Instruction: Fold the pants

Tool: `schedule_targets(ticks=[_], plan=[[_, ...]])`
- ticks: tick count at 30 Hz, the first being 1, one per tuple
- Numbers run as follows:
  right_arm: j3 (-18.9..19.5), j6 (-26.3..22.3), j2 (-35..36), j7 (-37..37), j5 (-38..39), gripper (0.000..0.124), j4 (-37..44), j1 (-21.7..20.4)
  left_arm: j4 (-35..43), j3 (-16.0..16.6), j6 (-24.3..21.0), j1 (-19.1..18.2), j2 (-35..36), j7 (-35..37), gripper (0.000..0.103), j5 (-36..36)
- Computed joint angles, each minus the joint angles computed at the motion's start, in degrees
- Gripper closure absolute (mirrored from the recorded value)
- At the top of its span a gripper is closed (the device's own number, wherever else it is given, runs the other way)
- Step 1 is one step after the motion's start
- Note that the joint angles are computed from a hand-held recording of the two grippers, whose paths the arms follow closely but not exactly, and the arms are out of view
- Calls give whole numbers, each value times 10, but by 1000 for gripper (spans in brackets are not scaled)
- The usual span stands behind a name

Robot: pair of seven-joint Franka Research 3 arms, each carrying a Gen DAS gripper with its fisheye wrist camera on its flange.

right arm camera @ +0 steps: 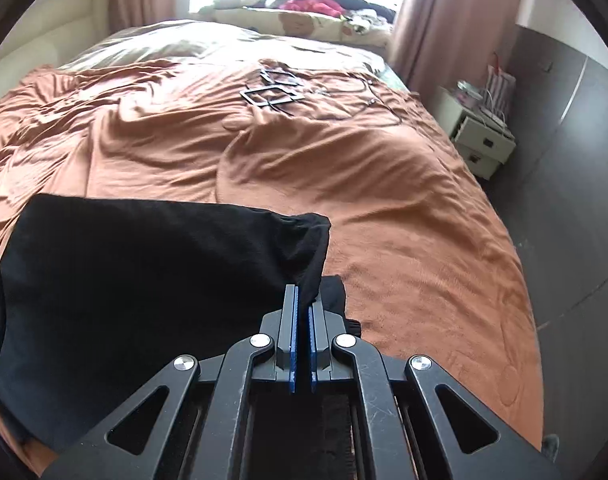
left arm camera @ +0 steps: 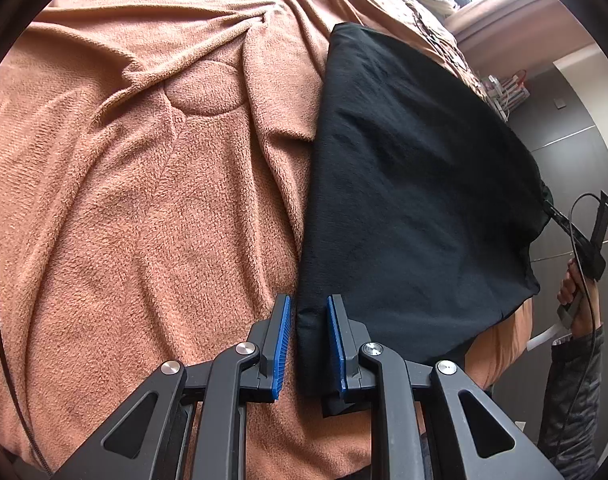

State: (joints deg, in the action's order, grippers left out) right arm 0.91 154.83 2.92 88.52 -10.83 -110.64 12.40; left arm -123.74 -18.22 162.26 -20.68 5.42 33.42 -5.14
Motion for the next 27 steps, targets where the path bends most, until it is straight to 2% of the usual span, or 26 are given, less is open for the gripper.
schedule_targets(ticks=[2,7,10,14,15,20,23,27], plan=[[-1,-6,5,32,-24,123,6,4,-3,-1,4,1,-2,4,82,-6],[-1,-50,22,34,-3,120,44,8,-11,-2,9,4,-6,22,82,-24],[0,-70,28,-6,60,112,67,-1,-14,-1,9,5,-9,30,82,-31],[-5,-75,24,-39,110,76,67,-14,-7,2,1,2,-6,20,82,-16],[-6,-70,19,-41,114,72,60,-16,-7,2,1,1,-5,18,82,-13],[-4,-66,5,-79,156,72,35,-23,-1,4,-6,-1,-3,3,82,1],[-4,-75,10,-76,129,72,34,-20,7,5,-16,-4,-1,-12,82,19],[-4,-85,34,-91,132,72,51,-18,10,7,-19,-6,0,-33,82,37]])
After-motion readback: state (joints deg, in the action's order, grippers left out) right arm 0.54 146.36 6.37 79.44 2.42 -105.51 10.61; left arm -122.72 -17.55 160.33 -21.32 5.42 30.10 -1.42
